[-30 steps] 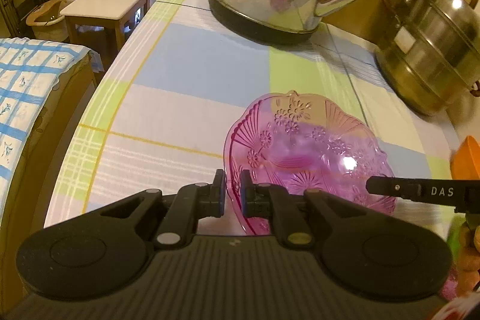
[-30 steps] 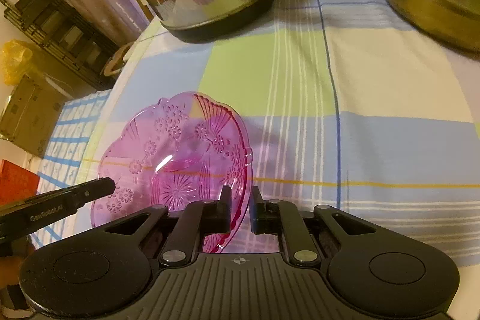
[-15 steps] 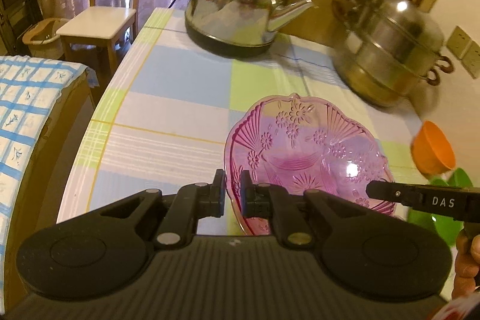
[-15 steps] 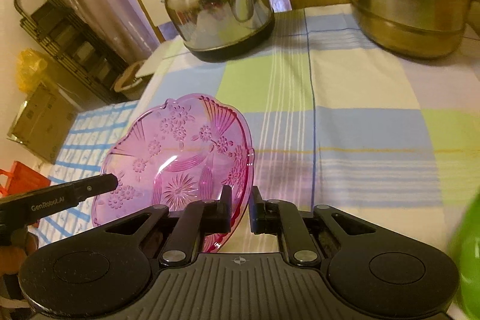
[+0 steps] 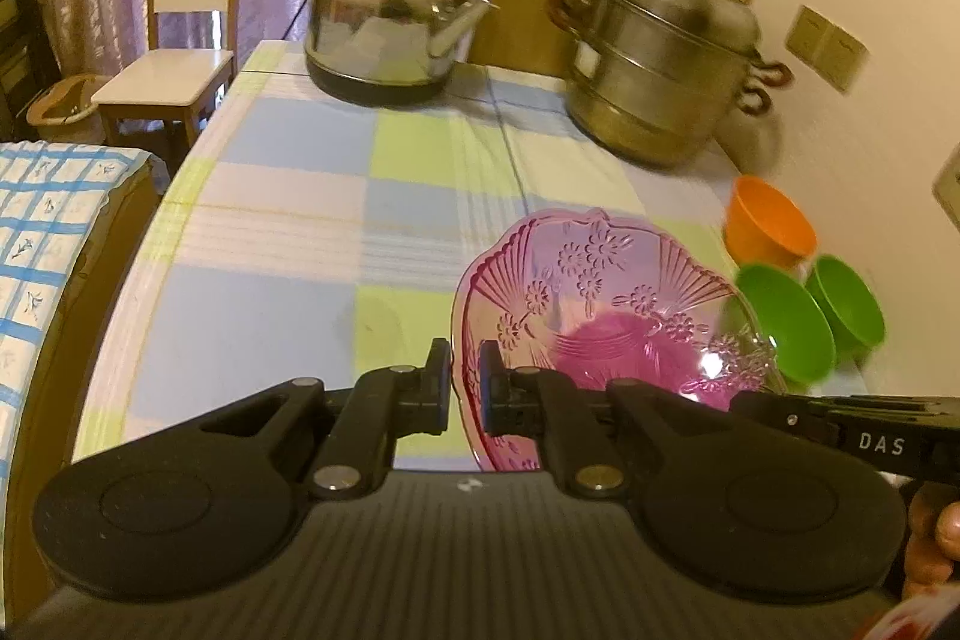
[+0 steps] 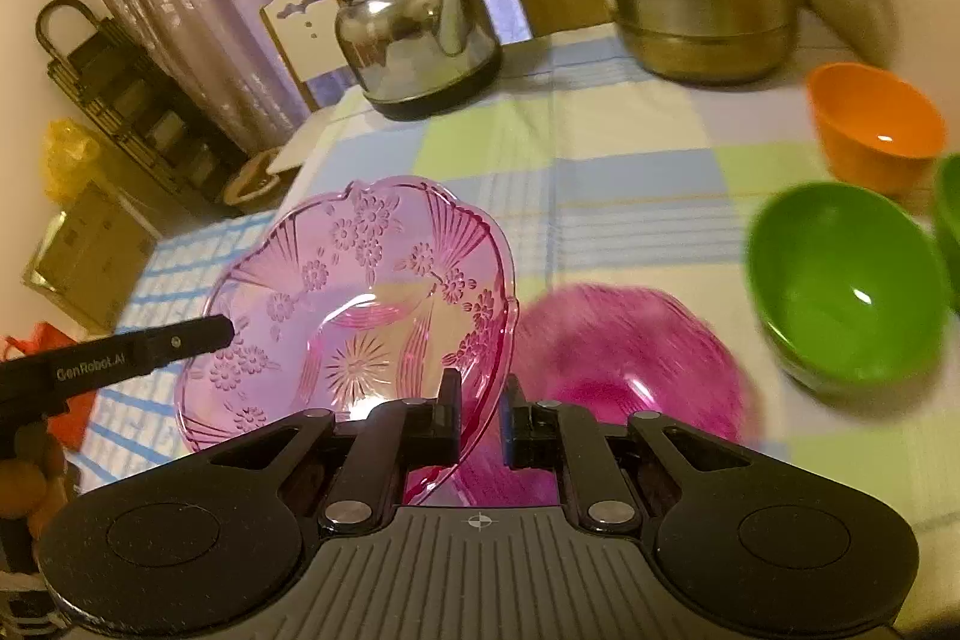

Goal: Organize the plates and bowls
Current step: 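Lift the pink plate with both grippers and carry it toward the plate stack, then lower the held pink plate onto the stacked pink plates with both grippers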

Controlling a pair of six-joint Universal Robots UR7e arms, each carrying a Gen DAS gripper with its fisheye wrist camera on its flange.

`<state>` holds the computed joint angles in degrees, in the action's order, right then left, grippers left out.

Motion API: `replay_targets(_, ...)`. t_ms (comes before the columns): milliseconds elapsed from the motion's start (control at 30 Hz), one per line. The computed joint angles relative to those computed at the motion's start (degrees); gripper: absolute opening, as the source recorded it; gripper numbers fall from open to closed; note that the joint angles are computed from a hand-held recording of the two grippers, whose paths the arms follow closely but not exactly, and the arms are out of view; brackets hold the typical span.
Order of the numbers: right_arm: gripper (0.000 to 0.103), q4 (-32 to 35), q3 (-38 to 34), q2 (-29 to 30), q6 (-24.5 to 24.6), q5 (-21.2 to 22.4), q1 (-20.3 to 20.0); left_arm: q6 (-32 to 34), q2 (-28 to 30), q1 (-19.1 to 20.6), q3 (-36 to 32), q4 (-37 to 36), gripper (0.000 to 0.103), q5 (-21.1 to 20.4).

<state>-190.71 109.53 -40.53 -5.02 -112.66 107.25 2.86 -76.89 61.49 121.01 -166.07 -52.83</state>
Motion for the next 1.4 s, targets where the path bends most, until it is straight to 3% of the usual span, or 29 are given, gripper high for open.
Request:
replay_targets(433,0.012,-10.1,18.3,-8.6,4.1,-2.5,-1.2,-11.4,-6.8,-7.5,15.1,-1.0,0.008,-0.7)
replay_targets(667,0.012,-14.1,24.4,-10.9,3.3,-3.5,-1.1,-14.7,-8.8,-10.1,17.8,1.9,0.008,0.4)
replay_targets(1400,0.012,-13.1,24.9,-11.0,5.2,-3.8,-1.7,-14.5,-8.6,-9.2,18.2,1.5,0.008,-0.9)
